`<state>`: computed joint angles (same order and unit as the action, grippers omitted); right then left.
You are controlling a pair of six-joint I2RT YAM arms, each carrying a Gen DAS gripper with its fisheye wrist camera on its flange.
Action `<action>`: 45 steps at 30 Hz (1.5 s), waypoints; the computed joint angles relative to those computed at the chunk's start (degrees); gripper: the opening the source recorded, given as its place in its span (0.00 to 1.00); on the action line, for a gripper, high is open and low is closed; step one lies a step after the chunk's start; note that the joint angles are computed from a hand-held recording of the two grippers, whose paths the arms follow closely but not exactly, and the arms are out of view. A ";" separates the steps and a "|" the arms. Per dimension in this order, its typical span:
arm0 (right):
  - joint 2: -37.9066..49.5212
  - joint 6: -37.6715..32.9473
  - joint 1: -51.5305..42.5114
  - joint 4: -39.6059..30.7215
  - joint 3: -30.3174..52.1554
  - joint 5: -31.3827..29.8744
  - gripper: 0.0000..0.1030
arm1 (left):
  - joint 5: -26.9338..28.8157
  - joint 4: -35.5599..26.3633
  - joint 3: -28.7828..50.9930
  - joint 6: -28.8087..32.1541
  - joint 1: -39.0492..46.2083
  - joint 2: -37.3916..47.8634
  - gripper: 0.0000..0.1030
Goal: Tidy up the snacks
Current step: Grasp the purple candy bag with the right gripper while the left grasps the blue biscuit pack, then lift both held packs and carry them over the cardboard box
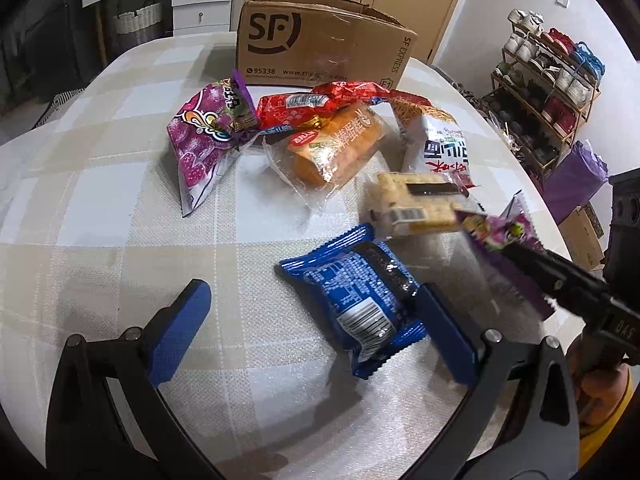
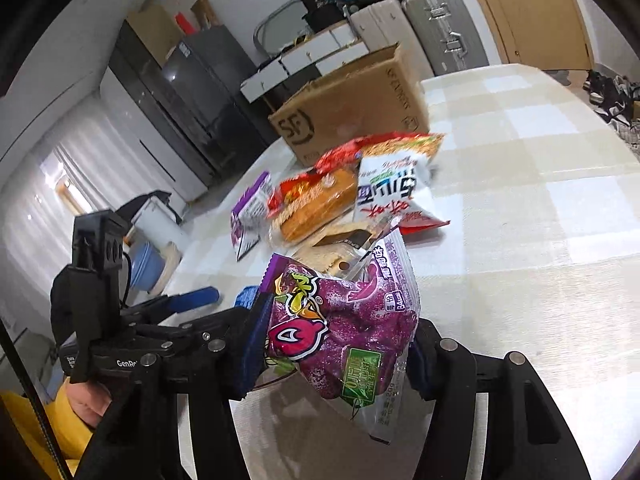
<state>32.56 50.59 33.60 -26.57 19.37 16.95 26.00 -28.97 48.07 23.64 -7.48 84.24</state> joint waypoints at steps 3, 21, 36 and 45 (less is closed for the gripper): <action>-5.06 0.04 -0.16 -2.65 -0.61 1.54 0.57 | -1.10 -0.36 -0.15 -0.63 -1.48 -0.84 0.99; -27.09 -0.20 0.23 -8.38 -5.26 2.29 0.57 | -10.05 0.79 1.52 -5.72 -10.23 1.39 0.43; -22.81 2.53 6.38 -8.71 -3.77 9.57 0.57 | -2.11 -5.52 -0.98 3.68 -4.21 -9.15 0.40; -14.21 6.91 15.65 -11.95 3.49 19.21 0.57 | 5.96 -12.30 2.50 8.57 4.71 -15.44 0.40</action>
<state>18.35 57.50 49.25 -38.51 22.86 36.16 31.96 -41.27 50.57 32.20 -2.77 68.80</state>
